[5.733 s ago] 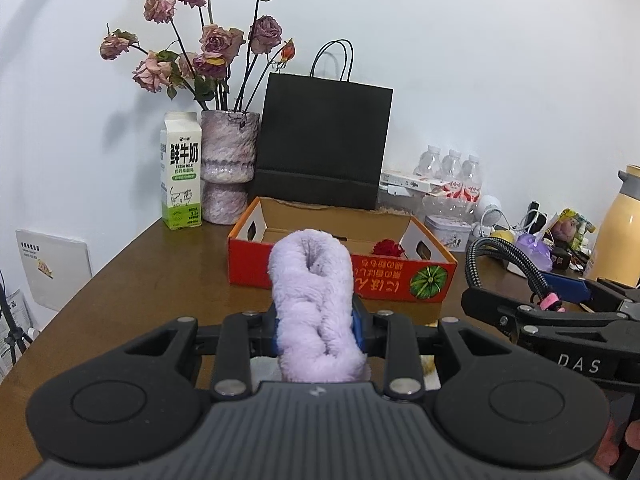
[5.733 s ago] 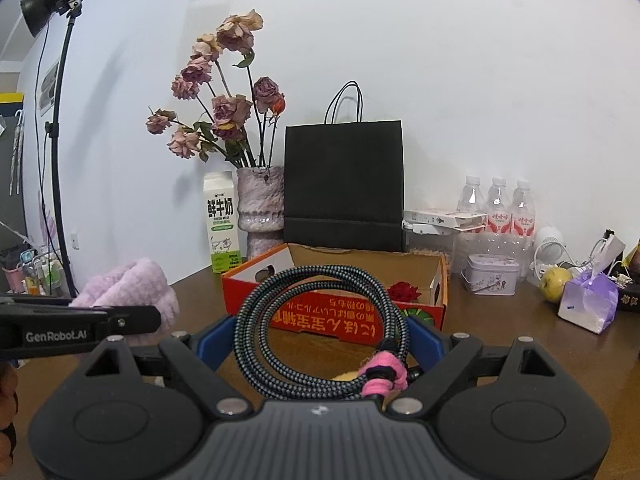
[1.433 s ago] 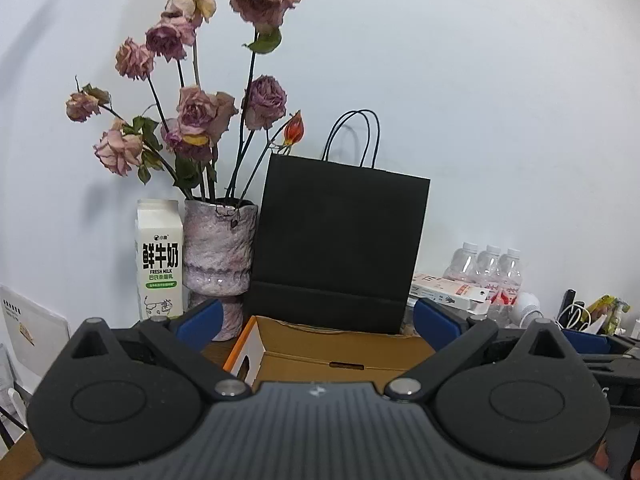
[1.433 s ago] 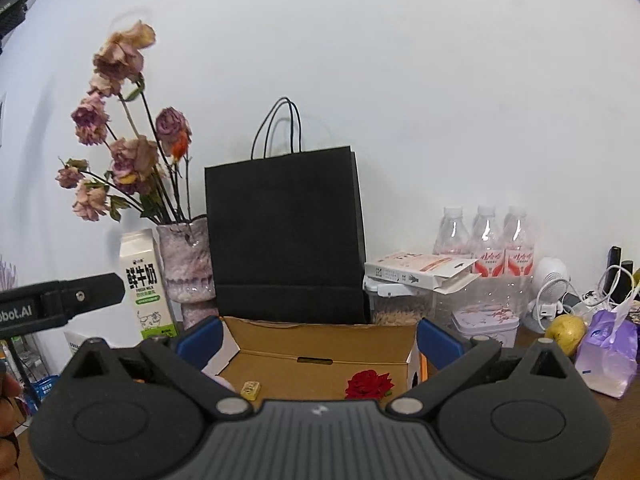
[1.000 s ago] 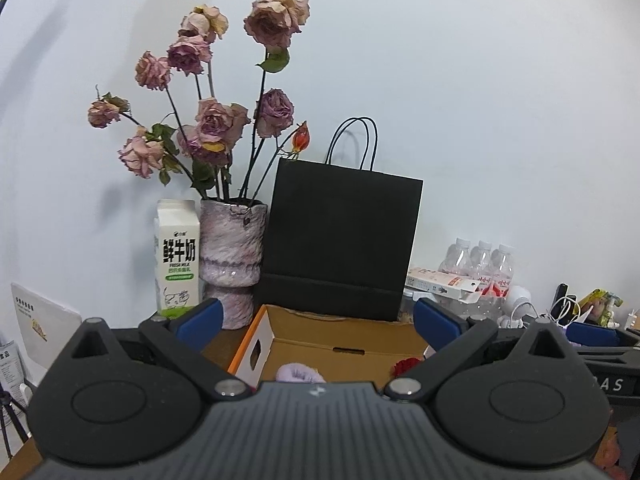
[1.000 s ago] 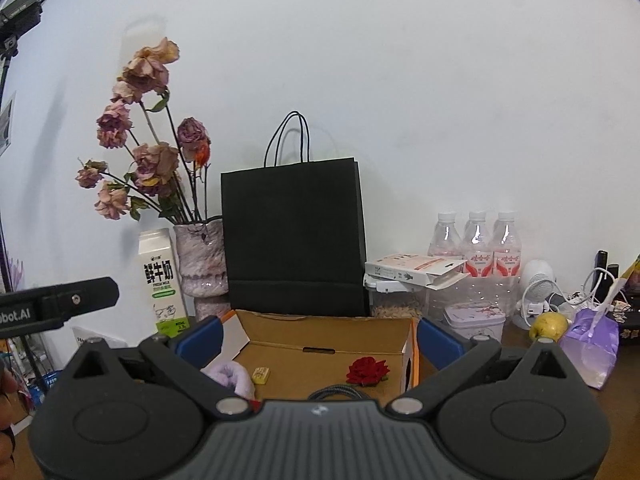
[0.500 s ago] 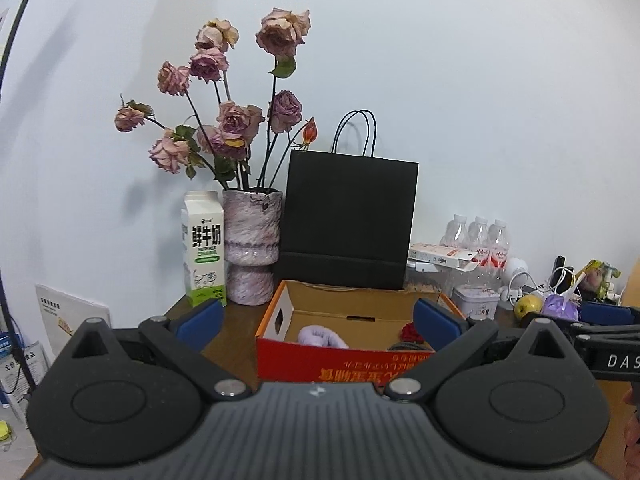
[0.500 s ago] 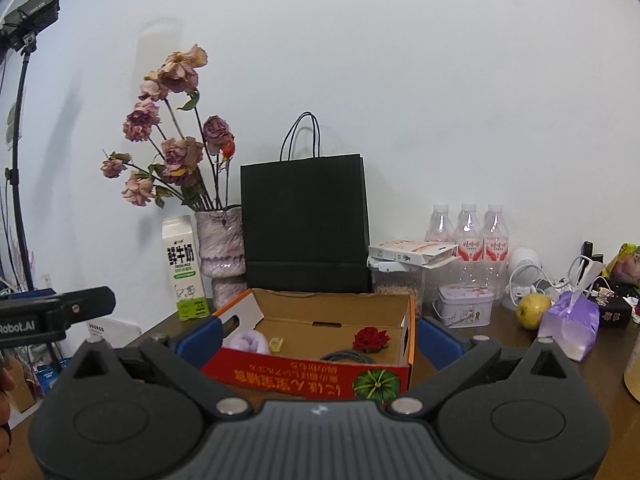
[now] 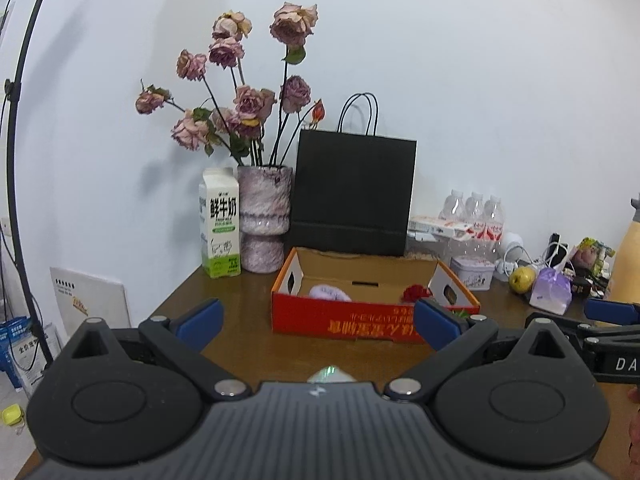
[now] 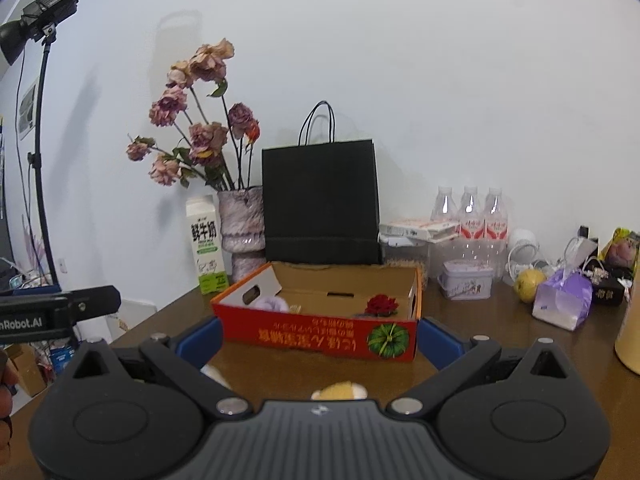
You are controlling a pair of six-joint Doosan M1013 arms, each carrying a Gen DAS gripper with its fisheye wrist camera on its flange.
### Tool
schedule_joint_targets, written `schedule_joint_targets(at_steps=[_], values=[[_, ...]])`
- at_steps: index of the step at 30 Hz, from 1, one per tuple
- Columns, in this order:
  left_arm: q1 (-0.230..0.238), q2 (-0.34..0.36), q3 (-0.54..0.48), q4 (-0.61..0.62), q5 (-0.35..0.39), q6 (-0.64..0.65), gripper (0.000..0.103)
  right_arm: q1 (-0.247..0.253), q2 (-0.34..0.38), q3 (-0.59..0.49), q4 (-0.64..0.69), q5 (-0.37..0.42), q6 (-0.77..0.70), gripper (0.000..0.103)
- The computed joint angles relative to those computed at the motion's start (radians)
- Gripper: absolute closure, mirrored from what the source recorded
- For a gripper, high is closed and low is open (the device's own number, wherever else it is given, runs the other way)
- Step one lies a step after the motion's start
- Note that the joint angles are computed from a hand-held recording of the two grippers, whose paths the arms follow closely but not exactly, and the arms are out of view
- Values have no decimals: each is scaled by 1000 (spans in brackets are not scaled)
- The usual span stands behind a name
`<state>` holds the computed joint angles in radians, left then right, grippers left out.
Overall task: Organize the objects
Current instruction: 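Withdraw both tools from the box back over the table, then reach the right tool down to the white cloth beside the purple bag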
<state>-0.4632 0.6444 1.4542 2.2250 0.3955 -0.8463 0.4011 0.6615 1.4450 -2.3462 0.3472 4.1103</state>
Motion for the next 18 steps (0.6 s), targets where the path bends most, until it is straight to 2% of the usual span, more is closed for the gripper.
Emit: schedule_joint_targets(at_steps=[10, 18], values=[[-1, -24, 68, -112, -38, 106, 0, 21, -21, 80, 28, -28, -23, 0], [-2, -30, 107, -229, -75, 218, 0, 29, -27, 120, 129, -43, -88, 0]])
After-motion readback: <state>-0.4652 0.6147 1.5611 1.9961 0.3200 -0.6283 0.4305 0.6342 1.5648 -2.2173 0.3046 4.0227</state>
